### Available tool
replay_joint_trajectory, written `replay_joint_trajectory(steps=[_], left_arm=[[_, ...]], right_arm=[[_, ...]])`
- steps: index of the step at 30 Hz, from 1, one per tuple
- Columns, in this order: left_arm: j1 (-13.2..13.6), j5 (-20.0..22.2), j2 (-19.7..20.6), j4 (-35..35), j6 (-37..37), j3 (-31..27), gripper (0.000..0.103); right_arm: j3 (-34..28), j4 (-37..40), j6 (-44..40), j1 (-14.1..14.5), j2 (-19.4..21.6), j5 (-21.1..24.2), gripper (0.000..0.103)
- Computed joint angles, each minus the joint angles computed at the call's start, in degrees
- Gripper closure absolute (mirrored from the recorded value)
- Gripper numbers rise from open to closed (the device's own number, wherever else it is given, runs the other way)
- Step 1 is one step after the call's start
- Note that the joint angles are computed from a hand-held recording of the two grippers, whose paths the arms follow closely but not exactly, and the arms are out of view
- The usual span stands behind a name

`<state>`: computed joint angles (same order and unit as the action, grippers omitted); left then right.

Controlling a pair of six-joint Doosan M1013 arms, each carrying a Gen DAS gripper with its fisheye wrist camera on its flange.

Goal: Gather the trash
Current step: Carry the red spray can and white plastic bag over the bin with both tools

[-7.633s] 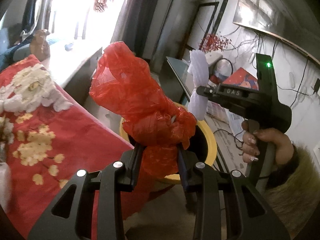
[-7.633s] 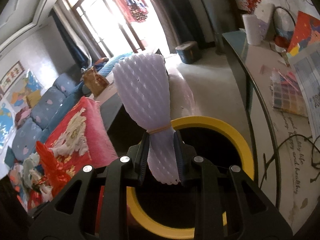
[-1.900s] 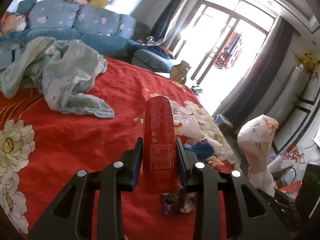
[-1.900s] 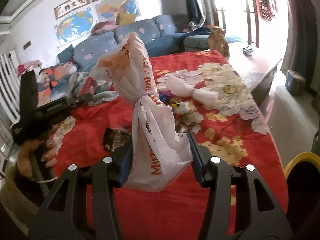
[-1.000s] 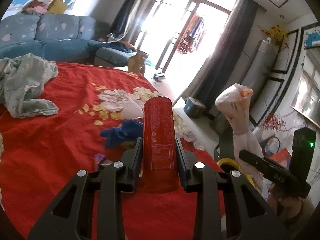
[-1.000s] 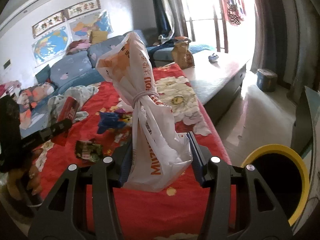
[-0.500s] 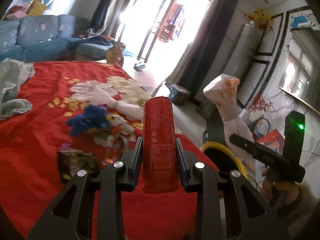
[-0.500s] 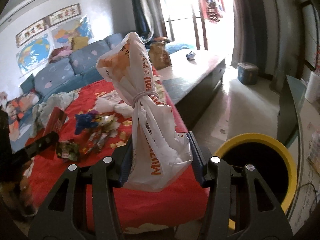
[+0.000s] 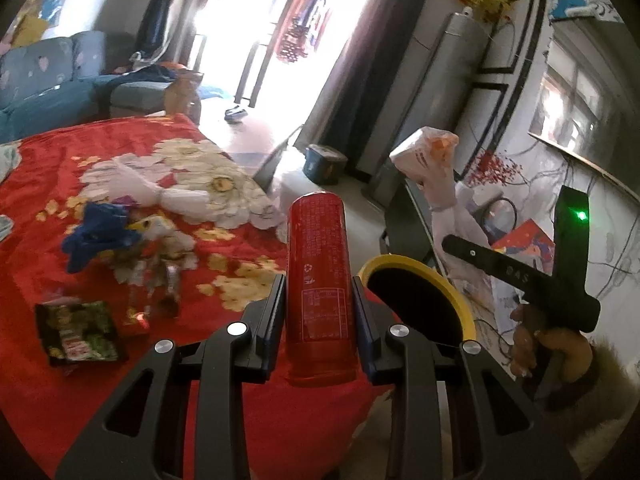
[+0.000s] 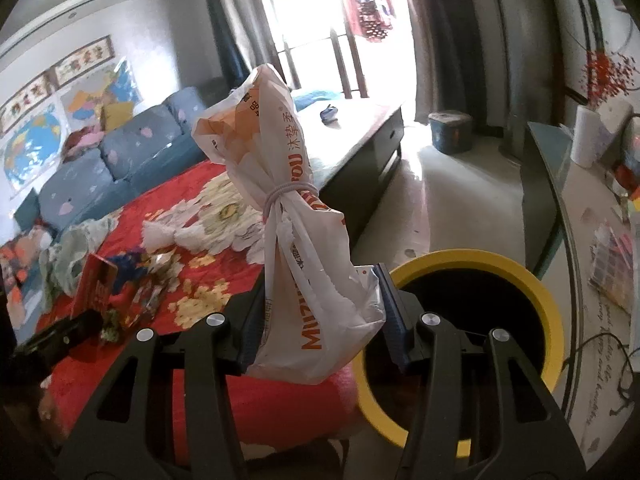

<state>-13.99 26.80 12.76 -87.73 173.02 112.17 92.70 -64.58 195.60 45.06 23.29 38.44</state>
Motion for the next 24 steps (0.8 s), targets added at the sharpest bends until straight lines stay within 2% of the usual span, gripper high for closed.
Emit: replay_joint_trajectory(steps=[8, 12, 24], left_arm=[[-2.8, 1.6, 1.9, 5.0, -3.2, -2.3, 0.073], [-4.4, 1.8, 2.6, 5.5, -2.0, -3.3, 0.073], [-8.7, 2.8, 6.7, 10.0, -4.3, -7.3, 0.073]], right_arm=[[2.9, -1.9, 5.8, -0.7, -1.7, 2.6, 0.060], [4.3, -1.7, 8.4, -1.2, -2.3, 4.6, 0.060], [7.7, -0.6, 13.7, -2.6, -3.5, 6.2, 0.060]])
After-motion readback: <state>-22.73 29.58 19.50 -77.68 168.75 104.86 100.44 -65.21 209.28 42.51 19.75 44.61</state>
